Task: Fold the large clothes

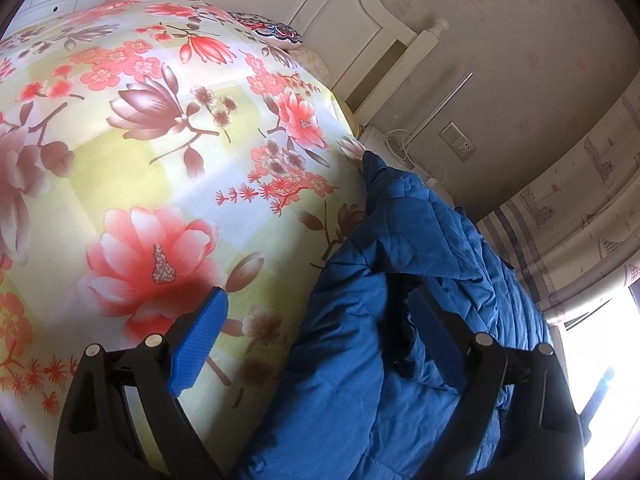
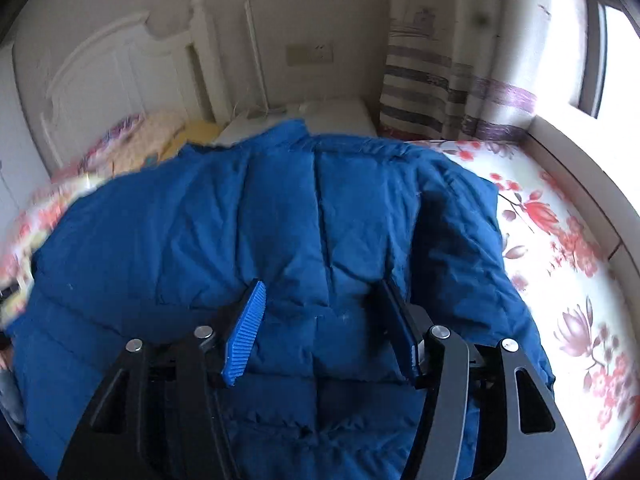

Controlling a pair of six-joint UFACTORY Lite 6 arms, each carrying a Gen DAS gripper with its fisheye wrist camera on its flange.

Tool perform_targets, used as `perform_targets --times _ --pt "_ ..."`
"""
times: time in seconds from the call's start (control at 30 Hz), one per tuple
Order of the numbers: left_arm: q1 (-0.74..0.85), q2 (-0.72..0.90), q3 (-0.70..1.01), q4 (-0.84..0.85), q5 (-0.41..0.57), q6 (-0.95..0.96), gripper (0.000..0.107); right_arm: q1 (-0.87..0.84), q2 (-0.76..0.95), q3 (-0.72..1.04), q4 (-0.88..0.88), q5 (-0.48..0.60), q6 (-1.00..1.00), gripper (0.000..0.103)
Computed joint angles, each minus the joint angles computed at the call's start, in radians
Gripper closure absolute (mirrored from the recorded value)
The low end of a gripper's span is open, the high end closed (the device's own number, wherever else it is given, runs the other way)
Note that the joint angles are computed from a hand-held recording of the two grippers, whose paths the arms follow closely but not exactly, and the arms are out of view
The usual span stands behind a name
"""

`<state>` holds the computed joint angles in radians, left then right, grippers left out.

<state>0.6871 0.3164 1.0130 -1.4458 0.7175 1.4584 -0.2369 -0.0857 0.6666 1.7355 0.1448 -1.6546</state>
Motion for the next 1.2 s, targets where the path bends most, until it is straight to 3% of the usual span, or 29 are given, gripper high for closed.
perform_targets --times 0.17,0.23,0.3,0.4,0.5,0.6,0.93,1.07,1.2 --pt "-0.046 -0.212 -0.072 0.001 0.014 0.013 0.016 -0.012 0.047 0.050 -0.094 0.029 0.097 0.045" --pt "-0.161 -0.301 -0.056 0.050 -0.043 -0.043 0.015 -0.014 0.043 0.051 -0.132 0.029 0.134 0.045" --pt "-0.287 -0.307 -0.005 0.082 -0.115 -0.083 0.011 -0.022 0.049 0.045 -0.064 0.038 0.061 0.045" --pt "-0.470 -0.195 0.132 0.190 -0.243 -0.211 0.011 -0.045 0.024 -0.001 0.033 0.063 -0.051 0.045" --pt "-0.608 0.007 0.303 0.485 -0.323 -0.489 0.011 -0.050 0.024 -0.009 0.058 0.069 -0.080 0.045" --pt "-0.700 0.176 0.341 0.694 -0.518 -0.586 0.007 -0.060 0.033 -0.007 0.075 0.087 -0.102 0.045" --pt "-0.697 0.161 0.282 0.422 -0.571 -0.291 0.006 -0.085 0.000 -0.039 0.104 0.131 -0.137 0.044" --pt "-0.700 0.150 0.271 0.416 -0.575 -0.287 0.006 -0.097 -0.108 -0.094 0.240 0.145 -0.226 0.046" --pt "-0.697 0.153 0.277 0.419 -0.571 -0.292 0.006 0.009 -0.103 0.020 0.273 0.022 -0.272 0.047"
